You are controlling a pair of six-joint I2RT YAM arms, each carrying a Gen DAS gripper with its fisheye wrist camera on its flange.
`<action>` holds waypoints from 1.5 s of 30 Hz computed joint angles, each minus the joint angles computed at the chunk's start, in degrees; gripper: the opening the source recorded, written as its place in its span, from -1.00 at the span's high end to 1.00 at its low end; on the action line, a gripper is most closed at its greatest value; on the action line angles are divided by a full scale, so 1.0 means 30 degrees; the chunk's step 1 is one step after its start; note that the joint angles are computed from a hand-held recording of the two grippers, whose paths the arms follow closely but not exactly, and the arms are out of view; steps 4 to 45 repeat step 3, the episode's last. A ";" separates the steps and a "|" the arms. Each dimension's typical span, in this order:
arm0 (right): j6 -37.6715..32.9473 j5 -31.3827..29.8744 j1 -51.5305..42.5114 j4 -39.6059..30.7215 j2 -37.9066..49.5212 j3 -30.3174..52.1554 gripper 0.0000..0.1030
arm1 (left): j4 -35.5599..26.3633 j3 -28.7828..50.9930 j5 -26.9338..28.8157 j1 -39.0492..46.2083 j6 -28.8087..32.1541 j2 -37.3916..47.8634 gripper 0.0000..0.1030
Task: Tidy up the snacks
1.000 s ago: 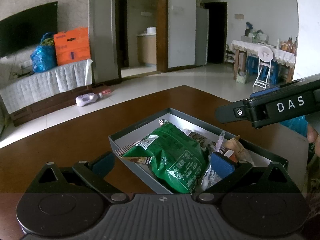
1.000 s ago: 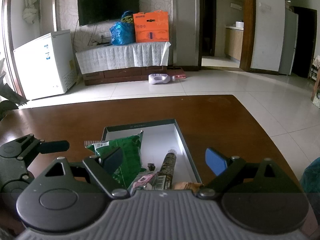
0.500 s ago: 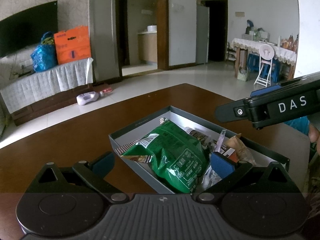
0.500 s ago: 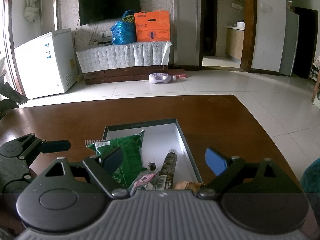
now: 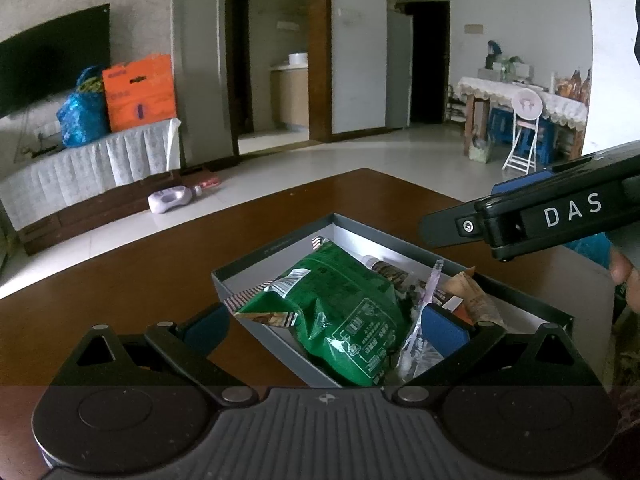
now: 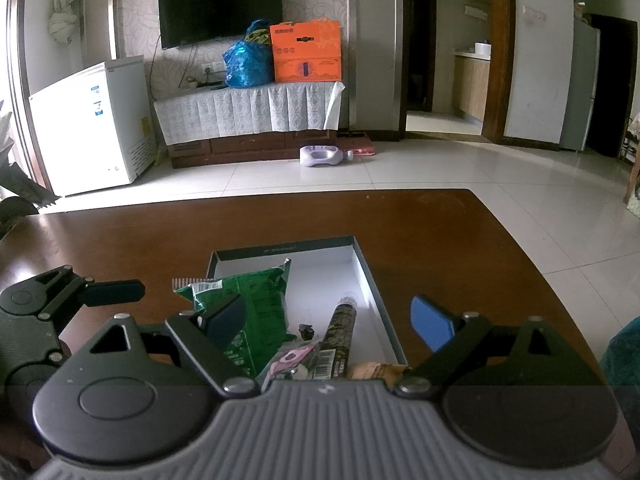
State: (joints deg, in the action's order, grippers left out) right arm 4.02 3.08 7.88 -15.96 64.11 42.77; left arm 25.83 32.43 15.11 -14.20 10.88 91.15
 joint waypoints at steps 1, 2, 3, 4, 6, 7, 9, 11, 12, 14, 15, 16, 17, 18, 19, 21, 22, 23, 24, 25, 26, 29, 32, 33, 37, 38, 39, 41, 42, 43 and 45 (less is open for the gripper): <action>-0.0015 0.0016 0.0001 0.0018 0.0005 -0.0003 -0.77 | 0.0011 -0.0008 -0.0022 -0.0013 0.0034 0.0004 -1.00; -0.0015 0.0016 0.0001 0.0018 0.0005 -0.0003 -0.77 | 0.0041 -0.0037 -0.0032 -0.0020 0.0054 0.0006 -1.00; -0.0008 -0.0020 -0.0012 0.0020 0.0012 0.0001 -0.77 | 0.0018 -0.0022 -0.0047 -0.0029 0.0043 0.0018 -1.00; -0.0008 -0.0020 -0.0012 0.0020 0.0012 0.0001 -0.77 | 0.0018 -0.0022 -0.0047 -0.0029 0.0043 0.0018 -1.00; -0.0008 -0.0020 -0.0012 0.0020 0.0012 0.0001 -0.77 | 0.0018 -0.0022 -0.0047 -0.0029 0.0043 0.0018 -1.00; -0.0008 -0.0020 -0.0012 0.0020 0.0012 0.0001 -0.77 | 0.0018 -0.0022 -0.0047 -0.0029 0.0043 0.0018 -1.00; -0.0008 -0.0020 -0.0012 0.0020 0.0012 0.0001 -0.77 | 0.0018 -0.0022 -0.0047 -0.0029 0.0043 0.0018 -1.00; -0.0008 -0.0020 -0.0012 0.0020 0.0012 0.0001 -0.77 | 0.0018 -0.0022 -0.0047 -0.0029 0.0043 0.0018 -1.00; -0.0008 -0.0020 -0.0012 0.0020 0.0012 0.0001 -0.77 | 0.0018 -0.0022 -0.0047 -0.0029 0.0043 0.0018 -1.00; -0.0008 -0.0020 -0.0012 0.0020 0.0012 0.0001 -0.77 | 0.0018 -0.0022 -0.0047 -0.0029 0.0043 0.0018 -1.00; -0.0008 -0.0020 -0.0012 0.0020 0.0012 0.0001 -0.77 | 0.0018 -0.0022 -0.0047 -0.0029 0.0043 0.0018 -1.00; -0.0008 -0.0020 -0.0012 0.0020 0.0012 0.0001 -0.77 | 0.0018 -0.0022 -0.0047 -0.0029 0.0043 0.0018 -1.00; -0.0008 -0.0020 -0.0012 0.0020 0.0012 0.0001 -0.77 | 0.0018 -0.0022 -0.0047 -0.0029 0.0043 0.0018 -1.00; -0.0008 -0.0020 -0.0012 0.0020 0.0012 0.0001 -0.77 | 0.0018 -0.0022 -0.0047 -0.0029 0.0043 0.0018 -1.00; -0.0008 -0.0020 -0.0012 0.0020 0.0012 0.0001 -0.77 | 0.0018 -0.0022 -0.0047 -0.0029 0.0043 0.0018 -1.00; -0.0008 -0.0020 -0.0012 0.0020 0.0012 0.0001 -0.77 | 0.0018 -0.0022 -0.0047 -0.0029 0.0043 0.0018 -1.00; -0.0008 -0.0020 -0.0012 0.0020 0.0012 0.0001 -0.77 | 0.0018 -0.0022 -0.0047 -0.0029 0.0043 0.0018 -1.00; -0.0008 -0.0020 -0.0012 0.0020 0.0012 0.0001 -0.77 | 0.0018 -0.0022 -0.0047 -0.0029 0.0043 0.0018 -1.00; -0.0008 -0.0020 -0.0012 0.0020 0.0012 0.0001 -0.77 | 0.0018 -0.0022 -0.0047 -0.0029 0.0043 0.0018 -1.00; -0.0008 -0.0020 -0.0012 0.0020 0.0012 0.0001 -0.77 | 0.0018 -0.0022 -0.0047 -0.0029 0.0043 0.0018 -1.00; -0.0008 -0.0020 -0.0012 0.0020 0.0012 0.0001 -0.77 | 0.0018 -0.0022 -0.0047 -0.0029 0.0043 0.0018 -1.00; -0.0008 -0.0020 -0.0012 0.0020 0.0012 0.0001 -0.77 | 0.0018 -0.0022 -0.0047 -0.0029 0.0043 0.0018 -1.00; -0.0008 -0.0020 -0.0012 0.0020 0.0012 0.0001 -0.77 | 0.0018 -0.0022 -0.0047 -0.0029 0.0043 0.0018 -1.00; -0.0008 -0.0020 -0.0012 0.0020 0.0012 0.0001 -0.77 | 0.0018 -0.0022 -0.0047 -0.0029 0.0043 0.0018 -1.00; -0.0008 -0.0020 -0.0012 0.0020 0.0012 0.0001 -0.77 | 0.0018 -0.0022 -0.0047 -0.0029 0.0043 0.0018 -1.00; -0.0008 -0.0020 -0.0012 0.0020 0.0012 0.0001 -0.77 | 0.0018 -0.0022 -0.0047 -0.0029 0.0043 0.0018 -1.00; -0.0008 -0.0020 -0.0012 0.0020 0.0012 0.0001 -0.77 | 0.0018 -0.0022 -0.0047 -0.0029 0.0043 0.0018 -1.00; -0.0008 -0.0020 -0.0012 0.0020 0.0012 0.0001 -0.77 | 0.0018 -0.0022 -0.0047 -0.0029 0.0043 0.0018 -1.00; -0.0008 -0.0020 -0.0012 0.0020 0.0012 0.0001 -0.77 | 0.0018 -0.0022 -0.0047 -0.0029 0.0043 0.0018 -1.00; -0.0008 -0.0020 -0.0012 0.0020 0.0012 0.0001 -0.77 | 0.0018 -0.0022 -0.0047 -0.0029 0.0043 0.0018 -1.00; -0.0008 -0.0020 -0.0012 0.0020 0.0012 0.0001 -0.77 | 0.0018 -0.0022 -0.0047 -0.0029 0.0043 0.0018 -1.00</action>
